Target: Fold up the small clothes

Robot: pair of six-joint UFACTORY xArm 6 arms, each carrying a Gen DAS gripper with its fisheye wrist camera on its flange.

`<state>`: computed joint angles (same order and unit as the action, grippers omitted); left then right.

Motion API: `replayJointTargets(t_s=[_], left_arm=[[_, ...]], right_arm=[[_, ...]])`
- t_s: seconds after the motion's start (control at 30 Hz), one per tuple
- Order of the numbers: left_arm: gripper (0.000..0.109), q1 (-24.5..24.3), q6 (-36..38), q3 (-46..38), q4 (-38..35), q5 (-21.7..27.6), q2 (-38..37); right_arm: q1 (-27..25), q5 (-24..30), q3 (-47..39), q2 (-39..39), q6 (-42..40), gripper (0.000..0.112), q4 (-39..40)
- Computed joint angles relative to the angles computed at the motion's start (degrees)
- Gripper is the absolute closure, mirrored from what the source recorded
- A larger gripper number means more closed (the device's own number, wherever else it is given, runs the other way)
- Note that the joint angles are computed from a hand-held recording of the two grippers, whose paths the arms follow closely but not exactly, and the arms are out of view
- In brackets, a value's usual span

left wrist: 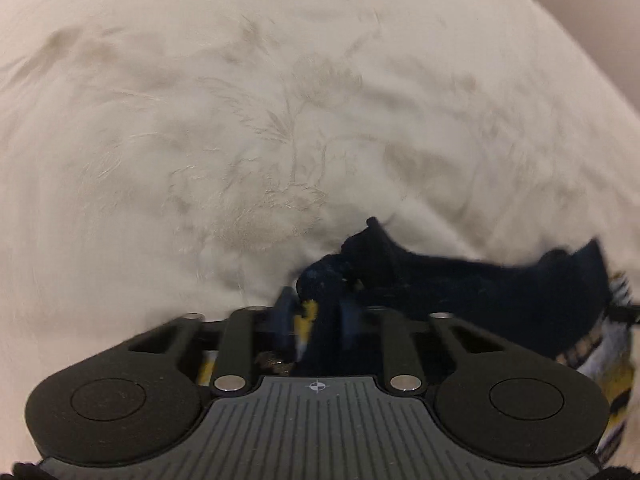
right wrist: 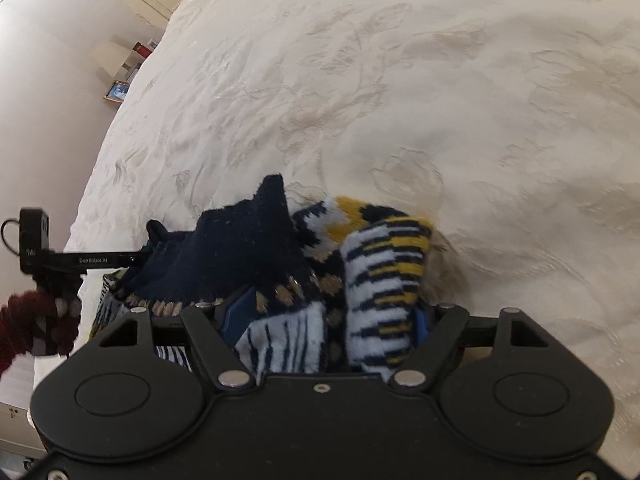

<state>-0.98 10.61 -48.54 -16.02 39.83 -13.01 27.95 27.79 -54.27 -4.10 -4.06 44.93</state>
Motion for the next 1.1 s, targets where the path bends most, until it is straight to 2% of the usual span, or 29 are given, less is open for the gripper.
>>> replayJointTargets(t_s=[0.07, 0.1, 0.13, 0.17, 0.23, 0.3, 0.33, 0.37, 0.4, 0.43, 0.5, 0.53, 0.57, 0.6, 0.63, 0.7, 0.8, 0.93, 1.03, 1.1], left_arm=[[0.090, -1.56, -4.61, 4.88, 3.38, -5.65, -5.06], [0.090, -2.31, -6.35, 7.02, 5.21, -8.93, -7.31], [0.090, -3.05, -9.46, 9.49, 8.14, -12.17, -10.04], [0.091, -2.81, -10.46, 10.81, 8.71, -15.20, -11.06], [0.091, -2.79, -14.78, 12.34, 11.06, -17.37, -12.46], [0.091, -2.15, -22.56, 10.22, 18.15, -16.03, -9.27], [0.091, -1.47, -24.45, 8.97, 20.15, -14.28, -7.80], [0.088, -0.78, -24.22, 6.93, 19.75, -10.32, -5.85], [0.088, -0.05, -22.57, 4.16, 16.95, -5.15, -3.33], [0.088, 0.62, -21.42, 2.09, 13.97, -2.37, -1.68], [0.086, 1.27, -22.52, 1.57, 13.68, -1.39, -2.99], [0.083, 1.33, -22.65, 1.21, 13.45, -0.48, -3.95], [0.077, 1.34, -21.77, 0.92, 12.46, 0.62, -5.27], [0.072, 1.09, -20.91, 1.07, 11.77, 1.33, -6.57], [0.070, 0.49, -20.58, 1.04, 11.77, 2.49, -8.05], [0.065, -1.34, -20.94, 0.42, 11.99, 5.33, -10.01], [0.060, -4.22, -19.47, 0.63, 8.84, 9.00, -11.30], [0.060, -9.47, -19.30, 2.80, 6.78, 14.43, -14.45], [0.060, -13.60, -20.97, 4.30, 8.43, 15.87, -13.50], [0.057, -16.18, -23.87, 5.71, 12.75, 14.67, -12.73]], right_arm=[[0.15, -0.22, -0.78, 0.59, 1.80, 0.039, -3.04], [0.40, -0.35, -1.23, 0.63, 2.63, 0.071, -5.66], [0.98, -1.04, -1.53, 0.21, 3.12, 0.092, -9.63], [1.85, -2.72, -1.28, -0.70, 2.46, 0.094, -12.97], [3.32, -6.46, -0.27, -2.69, -0.25, 0.095, -16.68], [3.21, -6.89, -0.10, -2.77, 2.86, 0.095, -21.39], [2.62, -5.11, -0.81, -1.73, 6.15, 0.095, -24.84], [2.03, -2.92, -1.77, -0.25, 10.76, 0.094, -29.36], [1.48, -0.93, -2.71, 1.17, 13.34, 0.086, -31.48], [0.89, 0.72, -3.46, 2.38, 14.73, 0.068, -31.21], [0.02, -0.40, -2.63, 2.02, 14.70, 0.060, -25.27], [-0.35, -1.17, -1.86, 1.07, 15.38, 0.052, -23.26], [-0.60, -2.06, -0.83, -0.11, 15.71, 0.045, -21.77], [-0.81, -3.02, 0.63, -1.78, 14.50, 0.030, -18.69], [-0.95, -3.49, 1.85, -3.21, 12.82, 0.026, -15.52], [-1.18, -3.25, 4.30, -6.22, 11.07, 0.027, -11.53], [-1.59, -0.77, 7.57, -10.29, 8.69, 0.023, -6.41], [-0.94, 2.70, 11.21, -14.22, 9.22, 0.022, -4.77], [0.12, 3.47, 13.46, -16.18, 8.06, 0.022, -1.65], [0.99, 3.71, 14.30, -16.79, 7.50, 0.022, -0.27]])
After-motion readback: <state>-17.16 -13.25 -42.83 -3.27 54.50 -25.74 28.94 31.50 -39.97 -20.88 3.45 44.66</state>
